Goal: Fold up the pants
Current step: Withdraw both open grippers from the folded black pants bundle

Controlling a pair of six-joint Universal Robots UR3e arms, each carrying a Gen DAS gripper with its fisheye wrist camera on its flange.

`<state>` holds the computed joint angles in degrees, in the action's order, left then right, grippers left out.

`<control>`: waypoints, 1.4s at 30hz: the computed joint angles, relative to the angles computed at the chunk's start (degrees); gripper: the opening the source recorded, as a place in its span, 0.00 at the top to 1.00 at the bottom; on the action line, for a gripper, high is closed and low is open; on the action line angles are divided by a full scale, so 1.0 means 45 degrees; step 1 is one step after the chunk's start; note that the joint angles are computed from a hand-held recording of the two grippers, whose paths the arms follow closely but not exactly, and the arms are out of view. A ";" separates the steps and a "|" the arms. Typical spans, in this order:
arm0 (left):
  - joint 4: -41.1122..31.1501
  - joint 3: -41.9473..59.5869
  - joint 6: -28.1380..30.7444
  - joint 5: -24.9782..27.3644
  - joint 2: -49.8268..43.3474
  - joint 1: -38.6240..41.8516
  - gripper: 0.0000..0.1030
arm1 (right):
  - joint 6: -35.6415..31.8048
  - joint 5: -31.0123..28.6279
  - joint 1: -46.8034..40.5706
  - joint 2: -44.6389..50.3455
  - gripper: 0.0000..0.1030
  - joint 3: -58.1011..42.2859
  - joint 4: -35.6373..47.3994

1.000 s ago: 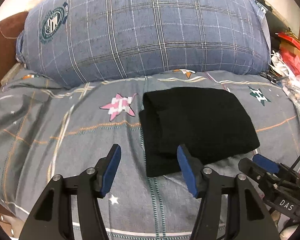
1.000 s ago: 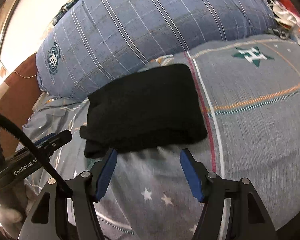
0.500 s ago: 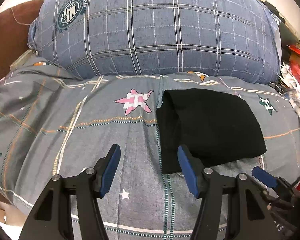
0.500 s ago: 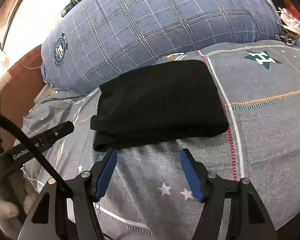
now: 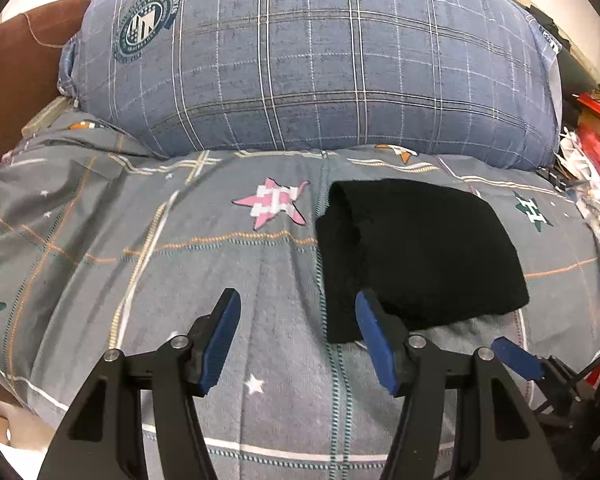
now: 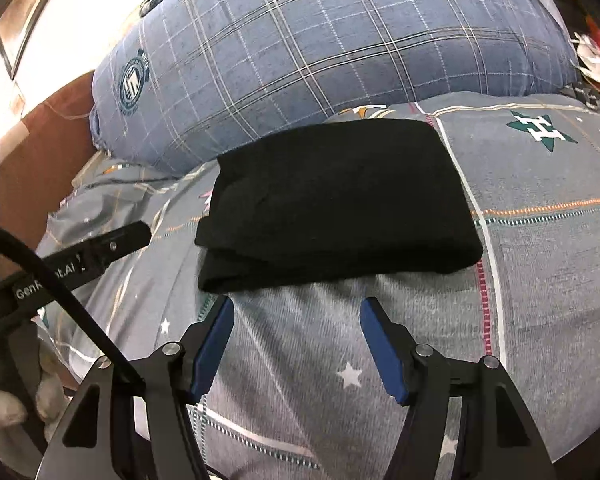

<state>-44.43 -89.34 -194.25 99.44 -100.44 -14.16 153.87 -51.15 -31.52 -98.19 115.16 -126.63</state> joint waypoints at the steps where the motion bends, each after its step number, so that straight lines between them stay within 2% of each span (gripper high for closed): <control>1: -0.0005 -0.0040 -0.0071 -0.0022 0.0041 -0.0028 0.43 | 0.0010 -0.0066 0.0048 -0.0079 0.32 0.0070 -0.0082; 4: 0.0115 -0.0125 -0.0298 -0.0057 0.0123 -0.0138 0.43 | 0.0041 -0.0041 0.0038 -0.0225 0.32 0.0105 -0.0118; 7: -0.0014 0.0236 -0.0026 0.0304 -0.0100 -0.0377 0.43 | -0.0119 0.0212 -0.0193 -0.0324 0.32 0.0049 0.0270; 9: -0.0057 0.0478 0.0286 0.0369 -0.0165 -0.0401 0.43 | -0.0149 -0.0087 -0.0071 -0.0269 0.32 -0.0120 0.0252; 13: 0.0590 0.0389 0.0629 0.1594 -0.0132 -0.0877 0.37 | 0.0274 -0.0010 -0.0082 -0.0062 0.32 -0.0559 0.0045; 16: 0.0851 0.0179 0.0792 0.1741 -0.0016 -0.1091 0.35 | 0.0310 0.0096 -0.0162 -0.0248 0.31 -0.0460 -0.0002; 35: 0.0035 0.0020 0.0581 -0.0402 0.0133 -0.0569 0.34 | 0.0073 -0.0241 -0.0276 -0.0127 0.29 -0.0160 0.0194; 42: -0.0225 0.0043 0.0525 -0.0729 0.0075 -0.0413 0.34 | -0.0046 -0.0197 -0.0370 0.0032 0.29 -0.0225 0.0322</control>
